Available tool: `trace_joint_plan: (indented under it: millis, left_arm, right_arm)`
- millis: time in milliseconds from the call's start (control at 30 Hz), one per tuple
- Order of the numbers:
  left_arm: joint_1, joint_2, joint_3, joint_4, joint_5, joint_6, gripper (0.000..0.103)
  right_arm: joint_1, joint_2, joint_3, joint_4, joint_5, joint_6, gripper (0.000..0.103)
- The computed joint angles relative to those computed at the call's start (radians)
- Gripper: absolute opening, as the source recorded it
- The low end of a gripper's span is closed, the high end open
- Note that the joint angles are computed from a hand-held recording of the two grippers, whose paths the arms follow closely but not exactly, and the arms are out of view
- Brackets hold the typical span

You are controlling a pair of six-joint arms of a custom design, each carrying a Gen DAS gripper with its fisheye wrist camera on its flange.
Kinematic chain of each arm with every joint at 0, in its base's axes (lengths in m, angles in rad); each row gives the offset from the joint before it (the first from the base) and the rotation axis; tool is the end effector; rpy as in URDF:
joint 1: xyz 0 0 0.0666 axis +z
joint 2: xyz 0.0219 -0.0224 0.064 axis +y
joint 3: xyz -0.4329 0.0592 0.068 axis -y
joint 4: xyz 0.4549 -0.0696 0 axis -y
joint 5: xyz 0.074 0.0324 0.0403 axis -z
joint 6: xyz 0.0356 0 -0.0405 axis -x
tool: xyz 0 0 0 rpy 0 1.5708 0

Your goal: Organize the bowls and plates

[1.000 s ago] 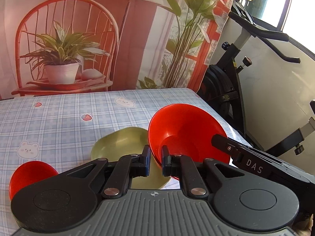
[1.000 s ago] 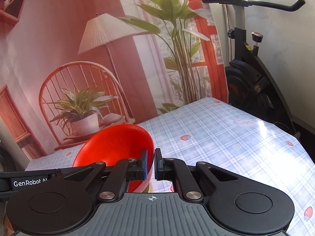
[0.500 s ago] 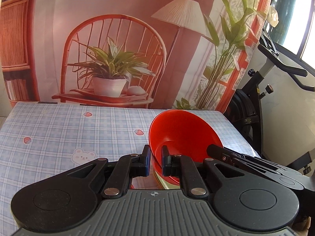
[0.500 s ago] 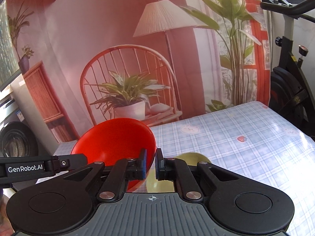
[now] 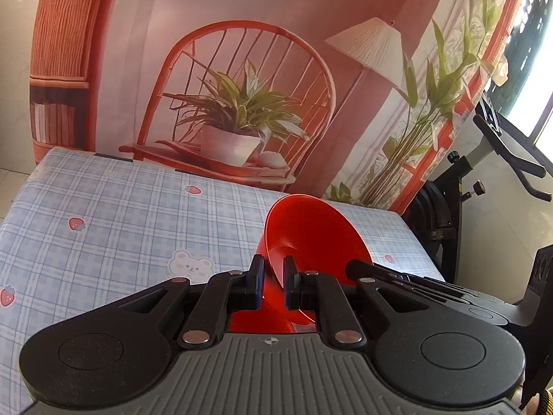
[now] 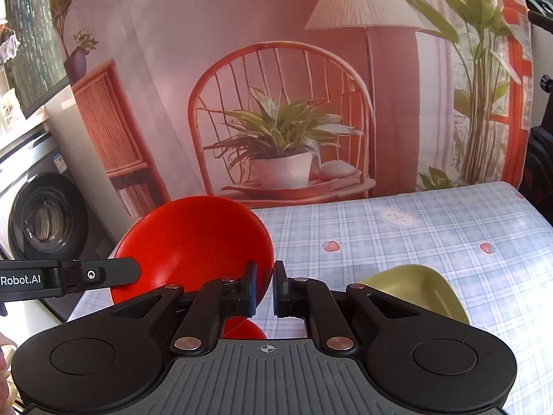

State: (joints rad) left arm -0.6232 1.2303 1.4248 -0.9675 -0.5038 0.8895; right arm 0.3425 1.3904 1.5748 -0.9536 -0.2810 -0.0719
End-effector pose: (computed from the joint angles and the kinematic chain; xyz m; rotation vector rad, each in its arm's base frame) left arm 0.3857 -0.2565 0.5757 -0.5347 2.1736 -0.2271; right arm 0.5016 0.1889 0.5767 -0.4584 2.3191 0.5323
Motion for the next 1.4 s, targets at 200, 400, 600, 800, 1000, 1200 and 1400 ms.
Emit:
trace_joint_plan:
  millis: [200,400,600,800,1000,1200,1400]
  left_arm:
    - [0.016,-0.038,-0.089,0.011,0.042,0.044,0.012]
    - [0.03,-0.047,-0.137,0.012,0.07,0.059,0.012]
    - [0.036,-0.047,-0.166,0.022,0.099,0.078,0.012]
    - [0.033,-0.038,-0.173,0.014,0.111,0.086,0.012]
    - [0.039,-0.024,-0.168,0.002,0.122,0.077,0.012]
    - [0.044,-0.011,-0.154,-0.025,0.112,0.068,0.013]
    - [0.046,-0.021,-0.17,-0.018,0.102,0.099,0.014]
  right_arm:
    - [0.031,0.006,-0.038,-0.036,0.016,0.025,0.008]
    - [0.051,0.012,-0.072,-0.054,0.039,0.049,0.008]
    - [0.05,0.02,-0.088,-0.069,0.038,0.052,0.008]
    - [0.046,0.016,-0.108,-0.072,0.033,0.064,0.008]
    - [0.039,0.016,-0.111,-0.074,0.023,0.073,0.008]
    - [0.035,0.019,-0.113,-0.072,0.015,0.067,0.008]
    - [0.031,0.012,-0.126,-0.069,0.009,0.066,0.008]
